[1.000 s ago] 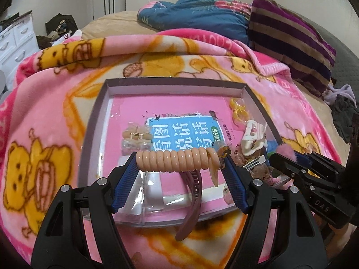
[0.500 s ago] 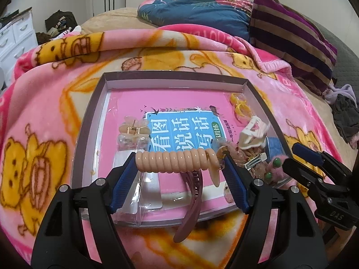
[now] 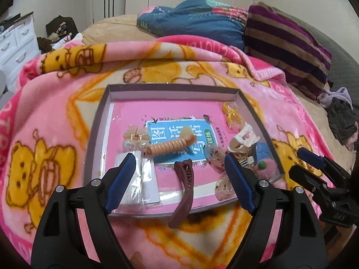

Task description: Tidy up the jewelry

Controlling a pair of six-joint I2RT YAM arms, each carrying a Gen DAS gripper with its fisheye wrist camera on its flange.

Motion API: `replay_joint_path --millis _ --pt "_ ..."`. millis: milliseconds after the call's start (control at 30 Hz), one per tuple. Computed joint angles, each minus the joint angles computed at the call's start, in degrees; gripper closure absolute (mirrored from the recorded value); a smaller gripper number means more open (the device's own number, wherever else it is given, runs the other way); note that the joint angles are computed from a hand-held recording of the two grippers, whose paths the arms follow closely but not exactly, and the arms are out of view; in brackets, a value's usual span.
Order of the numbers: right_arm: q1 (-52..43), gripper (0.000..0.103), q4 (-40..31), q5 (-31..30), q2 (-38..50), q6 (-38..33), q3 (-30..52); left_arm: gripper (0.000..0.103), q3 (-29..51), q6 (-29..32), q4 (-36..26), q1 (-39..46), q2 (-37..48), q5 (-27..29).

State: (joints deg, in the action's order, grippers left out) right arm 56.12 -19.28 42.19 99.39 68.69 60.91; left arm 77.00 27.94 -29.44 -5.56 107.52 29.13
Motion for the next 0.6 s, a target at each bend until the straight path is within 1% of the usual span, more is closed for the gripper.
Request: replay_joint_path --millis 100,167,233,267,333,600 --pt "1.50 0.021 -2.39 1.86 -1.08 0.94 0.90 0.024 -0.80 0.23 -0.59 0.85 -2.07 0.85" --pt "2.51 0.021 -4.18 2.81 -1.72 1.50 1.65 0.023 -1.47 0.29 -1.03 1.55 -3.59 1.50" --pt "3.60 0.016 -6.07 3.73 -2.28 2.11 2.60 0.017 -2.03 0.52 -1.74 2.39 -5.01 2.35" --pt "4.22 0.011 -7.19 4.43 -2.33 2.76 3.18 0.015 -2.69 0.68 -1.88 2.86 -6.15 2.67" --pt "5.71 0.009 -9.67 6.44 -2.28 4.26 4.56 0.010 -3.81 0.90 -1.96 3.44 -7.92 2.91" --pt "9.98 0.006 -15.94 9.32 -0.56 8.00 9.31 0.009 -10.20 4.41 -2.60 7.82 -15.42 4.15"
